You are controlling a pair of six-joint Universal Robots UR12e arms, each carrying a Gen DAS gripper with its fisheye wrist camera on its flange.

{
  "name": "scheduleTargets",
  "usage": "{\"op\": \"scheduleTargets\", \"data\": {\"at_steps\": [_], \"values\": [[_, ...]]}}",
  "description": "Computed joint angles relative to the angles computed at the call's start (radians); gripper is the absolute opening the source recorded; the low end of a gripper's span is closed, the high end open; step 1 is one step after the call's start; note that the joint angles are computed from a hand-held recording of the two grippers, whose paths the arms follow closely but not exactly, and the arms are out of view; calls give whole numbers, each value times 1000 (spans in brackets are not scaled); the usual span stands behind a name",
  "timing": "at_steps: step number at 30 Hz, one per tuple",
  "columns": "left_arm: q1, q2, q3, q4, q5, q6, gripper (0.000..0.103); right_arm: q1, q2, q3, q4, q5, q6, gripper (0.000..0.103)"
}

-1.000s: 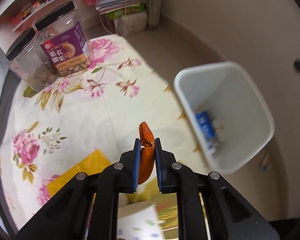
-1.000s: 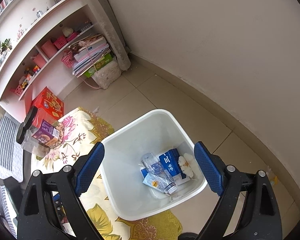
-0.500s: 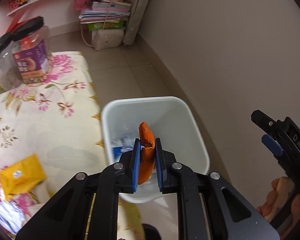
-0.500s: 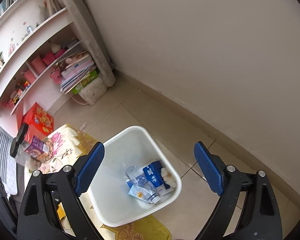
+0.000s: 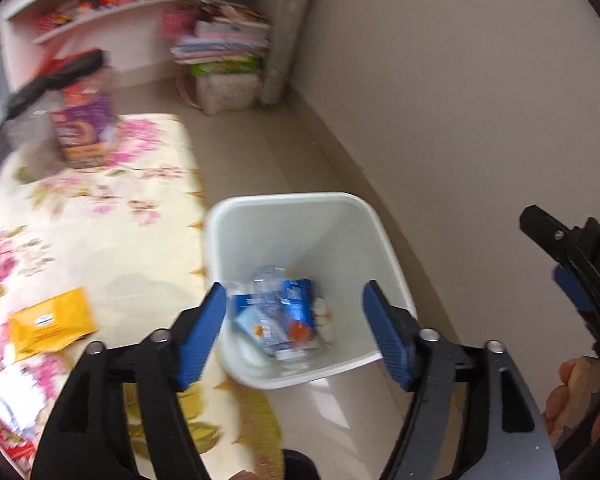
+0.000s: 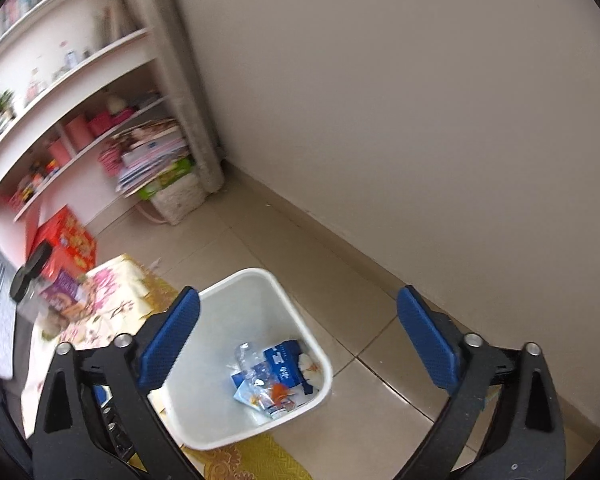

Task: Collect trash
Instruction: 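Move the left tool back to the table and grasp the white paper cup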

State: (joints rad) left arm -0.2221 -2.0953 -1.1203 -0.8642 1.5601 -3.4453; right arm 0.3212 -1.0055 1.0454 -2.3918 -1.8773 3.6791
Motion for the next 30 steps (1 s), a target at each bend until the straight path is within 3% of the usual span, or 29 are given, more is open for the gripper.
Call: {"op": "scheduleTargets", "data": {"at_steps": [8,15,17,22,25,30], "values": [[6,132,-192,85,243,-67,79,45,14,-15,-19,109,-115,96],[19,225,-318,104,416,-94,80,101,51,-63,7,127,-237,96],[21,247,-351,111,472,-98,84,115,59,-73,11,132,-267,96],[33,296,-422,53,625,-171,87,142,78,-100,29,150,-305,96],[63,323,-445,-43,639,-273,89,156,93,-123,46,153,-322,96],[116,353,-472,-156,599,-413,89,175,110,-146,59,155,-353,96]]}}
